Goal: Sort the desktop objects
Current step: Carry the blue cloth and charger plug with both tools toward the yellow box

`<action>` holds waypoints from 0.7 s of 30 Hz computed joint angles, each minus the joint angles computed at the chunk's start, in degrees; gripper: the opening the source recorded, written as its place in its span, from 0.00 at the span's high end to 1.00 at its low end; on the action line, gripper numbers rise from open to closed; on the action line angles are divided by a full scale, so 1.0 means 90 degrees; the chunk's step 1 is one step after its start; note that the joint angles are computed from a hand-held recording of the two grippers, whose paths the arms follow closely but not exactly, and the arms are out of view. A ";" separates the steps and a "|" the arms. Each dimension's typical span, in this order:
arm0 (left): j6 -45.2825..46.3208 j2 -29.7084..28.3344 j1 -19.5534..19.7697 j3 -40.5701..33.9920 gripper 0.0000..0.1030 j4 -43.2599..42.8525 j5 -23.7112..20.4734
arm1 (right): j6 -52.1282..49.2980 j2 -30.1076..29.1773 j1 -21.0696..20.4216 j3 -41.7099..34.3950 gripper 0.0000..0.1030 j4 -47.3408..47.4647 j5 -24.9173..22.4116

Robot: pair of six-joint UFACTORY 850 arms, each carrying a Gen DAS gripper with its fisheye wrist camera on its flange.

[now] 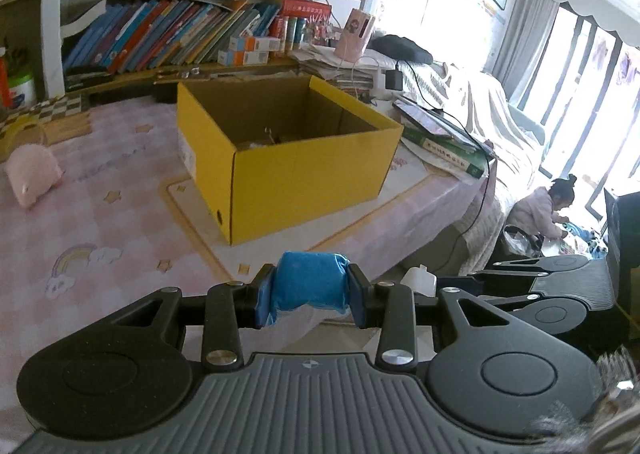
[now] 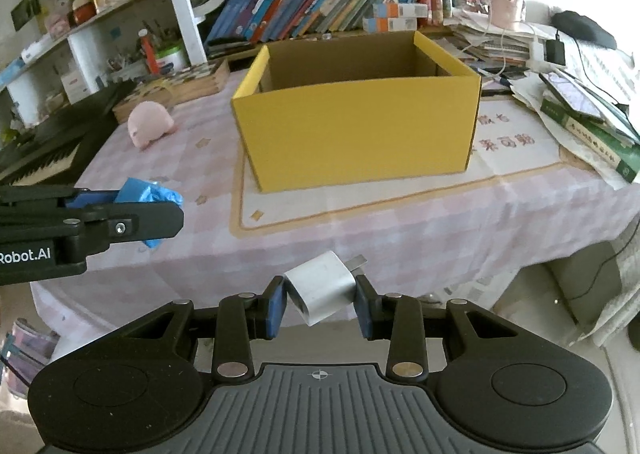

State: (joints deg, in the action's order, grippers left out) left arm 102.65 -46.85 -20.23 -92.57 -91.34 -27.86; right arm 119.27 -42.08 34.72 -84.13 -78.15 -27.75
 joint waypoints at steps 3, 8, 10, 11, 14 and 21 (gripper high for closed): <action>-0.0187 -0.0169 -0.0111 -0.0332 0.66 0.0136 0.0071 | 0.0019 0.0043 -0.0160 0.0036 0.66 -0.0208 0.0075; 0.0010 -0.0458 -0.0312 -0.0916 0.66 -0.0137 0.0240 | 0.0351 0.0175 -0.0445 0.0179 0.66 -0.0842 0.0039; 0.0016 -0.0581 -0.0384 -0.1160 0.66 -0.0233 0.0316 | 0.0437 0.0215 -0.0562 0.0217 0.66 -0.1102 0.0049; -0.0003 -0.0652 -0.0424 -0.1306 0.66 -0.0273 0.0382 | 0.0467 0.0231 -0.0626 0.0228 0.66 -0.1241 0.0064; -0.0073 -0.0850 -0.0525 -0.1716 0.66 -0.0379 0.0580 | 0.0596 0.0268 -0.0801 0.0241 0.66 -0.1713 0.0124; -0.0669 -0.1462 -0.0710 -0.2916 0.66 -0.0022 0.1221 | 0.1408 0.0306 -0.1204 0.0130 0.66 -0.3347 0.0298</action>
